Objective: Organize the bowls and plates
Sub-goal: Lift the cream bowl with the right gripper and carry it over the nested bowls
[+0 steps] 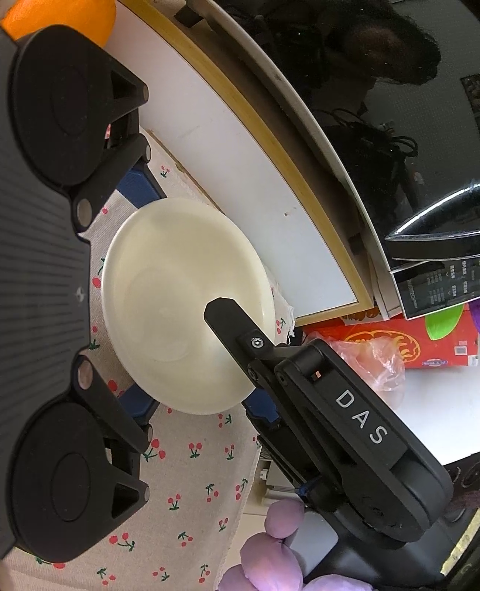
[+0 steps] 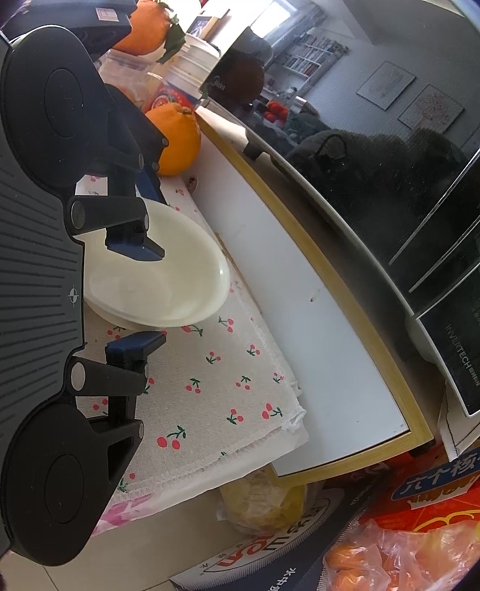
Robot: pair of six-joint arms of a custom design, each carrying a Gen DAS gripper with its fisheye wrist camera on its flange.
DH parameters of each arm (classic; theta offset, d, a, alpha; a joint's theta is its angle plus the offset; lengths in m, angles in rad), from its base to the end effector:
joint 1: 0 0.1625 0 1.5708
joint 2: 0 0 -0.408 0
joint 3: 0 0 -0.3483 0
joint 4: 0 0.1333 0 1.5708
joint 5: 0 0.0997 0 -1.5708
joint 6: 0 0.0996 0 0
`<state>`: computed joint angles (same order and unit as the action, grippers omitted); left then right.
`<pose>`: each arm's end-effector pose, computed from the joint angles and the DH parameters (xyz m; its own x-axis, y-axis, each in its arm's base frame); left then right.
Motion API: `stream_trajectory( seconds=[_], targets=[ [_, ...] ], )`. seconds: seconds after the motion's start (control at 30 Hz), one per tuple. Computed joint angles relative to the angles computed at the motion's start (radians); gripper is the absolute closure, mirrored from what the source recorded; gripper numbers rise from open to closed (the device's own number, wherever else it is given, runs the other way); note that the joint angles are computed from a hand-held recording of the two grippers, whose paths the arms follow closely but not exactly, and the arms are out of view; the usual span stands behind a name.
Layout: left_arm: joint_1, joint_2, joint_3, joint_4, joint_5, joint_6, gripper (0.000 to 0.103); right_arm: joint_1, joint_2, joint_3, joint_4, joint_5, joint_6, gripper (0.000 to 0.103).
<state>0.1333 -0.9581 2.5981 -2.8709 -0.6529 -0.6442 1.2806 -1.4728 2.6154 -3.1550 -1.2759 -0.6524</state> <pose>-0.2536 -0.2483 0.0585 -0.4159 0.4343 -0.7990 0.8563 0.4829 -0.1832 0.0652 -0.3486 0.2081 -0.9138 -0.4029 0.0507 -0.3726 0.7823 -0.4991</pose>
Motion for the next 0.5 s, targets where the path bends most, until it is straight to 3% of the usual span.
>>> stream_trajectory(
  seconds=[0.23,0.5],
  targets=[
    [-0.025,-0.048,-0.034,0.138,0.002,-0.053,0.007,0.016,-0.046,0.007,0.029,0.002,0.014,0.062],
    [-0.084,-0.159,-0.089,0.403,-0.006,-0.16,0.006,0.044,-0.176,0.027,0.136,0.024,0.033,0.062]
  ],
)
